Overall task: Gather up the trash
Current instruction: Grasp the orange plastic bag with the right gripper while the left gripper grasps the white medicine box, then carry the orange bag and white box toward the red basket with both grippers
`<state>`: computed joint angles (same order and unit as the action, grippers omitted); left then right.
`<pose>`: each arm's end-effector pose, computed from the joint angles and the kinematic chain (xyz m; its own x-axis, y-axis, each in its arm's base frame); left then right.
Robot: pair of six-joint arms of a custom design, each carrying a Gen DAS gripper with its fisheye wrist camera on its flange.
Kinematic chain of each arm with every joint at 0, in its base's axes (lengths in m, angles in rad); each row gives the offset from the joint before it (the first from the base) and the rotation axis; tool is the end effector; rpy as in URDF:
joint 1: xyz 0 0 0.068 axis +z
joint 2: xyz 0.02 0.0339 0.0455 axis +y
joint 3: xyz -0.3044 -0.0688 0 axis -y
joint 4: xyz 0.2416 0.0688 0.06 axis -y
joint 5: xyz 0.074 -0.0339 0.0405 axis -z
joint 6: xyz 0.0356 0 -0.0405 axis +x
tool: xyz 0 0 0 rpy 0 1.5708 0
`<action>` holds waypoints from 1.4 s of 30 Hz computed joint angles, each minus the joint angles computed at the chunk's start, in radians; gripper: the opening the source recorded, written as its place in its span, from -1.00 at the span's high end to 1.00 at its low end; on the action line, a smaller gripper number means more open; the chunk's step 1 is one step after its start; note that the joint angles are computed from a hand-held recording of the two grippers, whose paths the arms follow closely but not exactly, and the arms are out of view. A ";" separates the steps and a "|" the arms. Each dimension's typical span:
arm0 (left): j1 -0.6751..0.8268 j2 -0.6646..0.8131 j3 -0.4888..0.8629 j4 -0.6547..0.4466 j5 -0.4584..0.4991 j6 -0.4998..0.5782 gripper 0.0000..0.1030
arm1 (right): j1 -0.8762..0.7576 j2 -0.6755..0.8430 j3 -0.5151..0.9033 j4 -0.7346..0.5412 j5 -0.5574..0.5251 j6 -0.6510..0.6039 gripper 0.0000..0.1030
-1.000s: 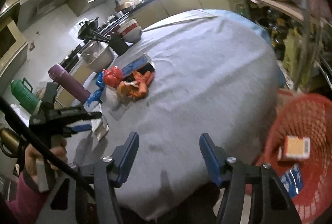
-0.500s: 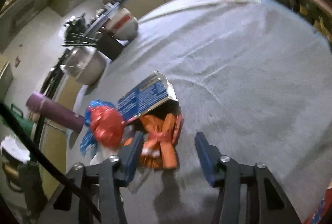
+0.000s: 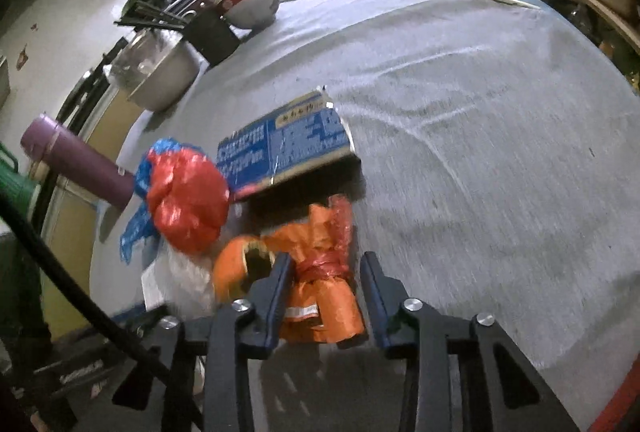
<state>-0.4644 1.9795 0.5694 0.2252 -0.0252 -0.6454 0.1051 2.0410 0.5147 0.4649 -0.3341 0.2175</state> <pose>0.2508 -0.1247 0.0624 -0.9260 -0.2087 -0.3147 -0.1474 0.9670 -0.2078 0.2783 0.0411 0.0522 -0.9035 0.1097 -0.4144 -0.0647 0.9207 0.3848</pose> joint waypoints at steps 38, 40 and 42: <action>-0.220 0.013 -0.155 0.130 -0.116 -0.125 -0.39 | -0.232 -0.170 -0.409 0.236 -0.197 -0.217 0.41; -0.257 0.032 -0.143 0.126 -0.152 -0.137 -0.27 | -0.244 -0.168 -0.420 0.248 -0.206 -0.226 0.41; -0.262 0.026 -0.150 0.136 -0.165 -0.145 0.04 | -0.257 -0.168 -0.432 0.262 -0.212 -0.234 0.41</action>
<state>-0.7268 2.0050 0.4195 0.3613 -0.1904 -0.7908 -0.1518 1.8726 0.0823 0.7270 -0.5462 -0.0165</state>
